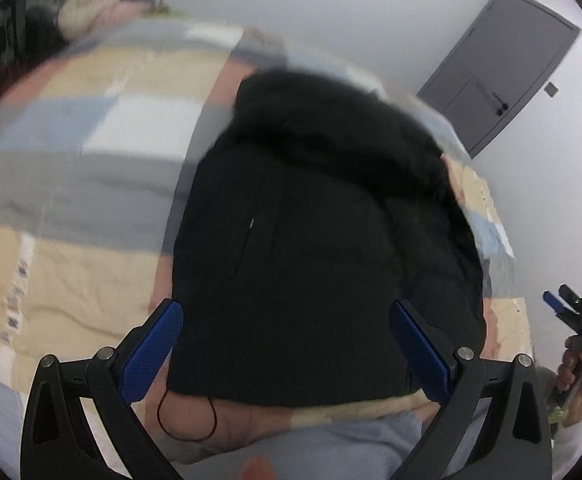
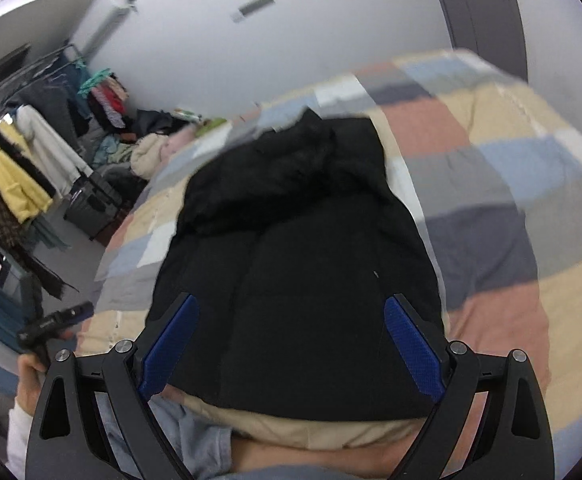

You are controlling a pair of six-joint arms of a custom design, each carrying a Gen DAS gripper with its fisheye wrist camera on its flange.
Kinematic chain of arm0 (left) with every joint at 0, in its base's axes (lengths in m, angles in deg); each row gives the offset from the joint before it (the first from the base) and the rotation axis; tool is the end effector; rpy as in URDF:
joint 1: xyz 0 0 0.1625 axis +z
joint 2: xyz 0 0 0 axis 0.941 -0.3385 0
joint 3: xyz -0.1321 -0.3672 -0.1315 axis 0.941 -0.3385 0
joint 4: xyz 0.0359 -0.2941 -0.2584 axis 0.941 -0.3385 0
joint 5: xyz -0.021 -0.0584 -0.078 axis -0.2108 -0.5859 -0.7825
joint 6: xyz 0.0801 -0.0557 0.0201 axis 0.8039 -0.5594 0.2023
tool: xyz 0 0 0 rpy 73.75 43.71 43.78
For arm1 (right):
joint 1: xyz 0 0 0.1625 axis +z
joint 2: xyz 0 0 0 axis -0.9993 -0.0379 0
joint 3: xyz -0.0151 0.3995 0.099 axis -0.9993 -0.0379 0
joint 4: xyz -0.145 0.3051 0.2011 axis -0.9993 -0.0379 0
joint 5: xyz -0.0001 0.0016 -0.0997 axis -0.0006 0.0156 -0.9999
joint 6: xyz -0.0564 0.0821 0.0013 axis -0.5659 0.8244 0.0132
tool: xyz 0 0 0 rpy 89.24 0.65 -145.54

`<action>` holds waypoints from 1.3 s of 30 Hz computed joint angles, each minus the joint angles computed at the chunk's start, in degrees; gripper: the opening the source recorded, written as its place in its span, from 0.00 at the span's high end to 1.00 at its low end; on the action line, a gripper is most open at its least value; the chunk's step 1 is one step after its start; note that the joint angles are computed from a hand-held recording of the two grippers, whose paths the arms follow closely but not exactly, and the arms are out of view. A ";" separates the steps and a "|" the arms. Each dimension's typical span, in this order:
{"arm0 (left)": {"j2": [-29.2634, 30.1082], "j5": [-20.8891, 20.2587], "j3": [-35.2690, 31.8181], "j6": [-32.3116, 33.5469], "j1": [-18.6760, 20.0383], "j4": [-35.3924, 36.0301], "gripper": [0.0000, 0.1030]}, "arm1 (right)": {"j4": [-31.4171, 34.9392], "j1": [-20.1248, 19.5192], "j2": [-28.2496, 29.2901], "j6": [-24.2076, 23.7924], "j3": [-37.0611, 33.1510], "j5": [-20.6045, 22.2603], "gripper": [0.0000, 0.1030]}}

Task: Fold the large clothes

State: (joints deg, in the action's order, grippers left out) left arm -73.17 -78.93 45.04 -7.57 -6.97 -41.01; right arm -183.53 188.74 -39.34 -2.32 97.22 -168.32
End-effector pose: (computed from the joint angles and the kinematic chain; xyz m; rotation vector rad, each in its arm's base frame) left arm -0.1584 -0.7211 0.3428 0.1527 2.6870 -0.6494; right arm 0.2322 -0.6858 0.3211 0.1535 -2.6894 0.9212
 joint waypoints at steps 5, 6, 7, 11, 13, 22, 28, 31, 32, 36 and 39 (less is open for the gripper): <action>1.75 -6.45 -5.00 -3.50 4.10 9.51 0.00 | 8.02 -3.19 -0.58 5.14 -1.81 3.33 0.09; 2.00 -7.41 -5.85 -3.65 4.85 10.74 0.00 | 9.97 -3.71 -0.53 5.07 -2.52 3.33 0.09; 1.94 -8.13 -6.02 -3.73 5.42 11.33 0.00 | 11.73 -4.17 -0.36 5.01 -3.25 3.55 0.09; 3.35 -14.04 -9.34 -5.56 9.08 15.20 0.00 | 18.61 -6.62 0.54 5.52 -6.44 5.04 0.08; 4.68 -15.94 -11.64 -5.71 10.55 17.53 0.01 | 23.16 -7.84 1.62 6.59 -9.07 6.16 0.08; 15.71 -26.39 -27.94 -2.59 15.91 29.04 0.02 | 43.34 -12.42 8.14 3.94 -22.47 10.59 0.08; 22.59 -30.25 -38.66 -0.84 17.70 35.96 0.02 | 48.22 -14.79 11.40 4.19 -27.99 11.19 0.08; 24.61 -31.15 -41.76 -1.13 18.47 37.14 0.02 | 50.05 -16.06 12.81 3.86 -30.18 13.60 0.08; 25.06 -31.94 -42.35 -1.09 18.68 37.09 0.02 | 51.35 -16.30 13.49 3.33 -31.19 14.27 0.08; 25.21 -33.58 -42.66 1.54 18.51 36.84 0.02 | 56.30 -16.48 15.58 0.78 -34.81 16.13 0.08; 24.67 -34.68 -42.11 1.44 18.10 36.35 0.02 | 58.88 -16.00 16.81 -2.35 -37.48 17.22 0.08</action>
State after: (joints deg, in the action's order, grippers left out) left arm -48.50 -113.61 2.93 -6.13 11.13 -4.66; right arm -124.64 172.74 -22.52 -4.67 59.74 -151.10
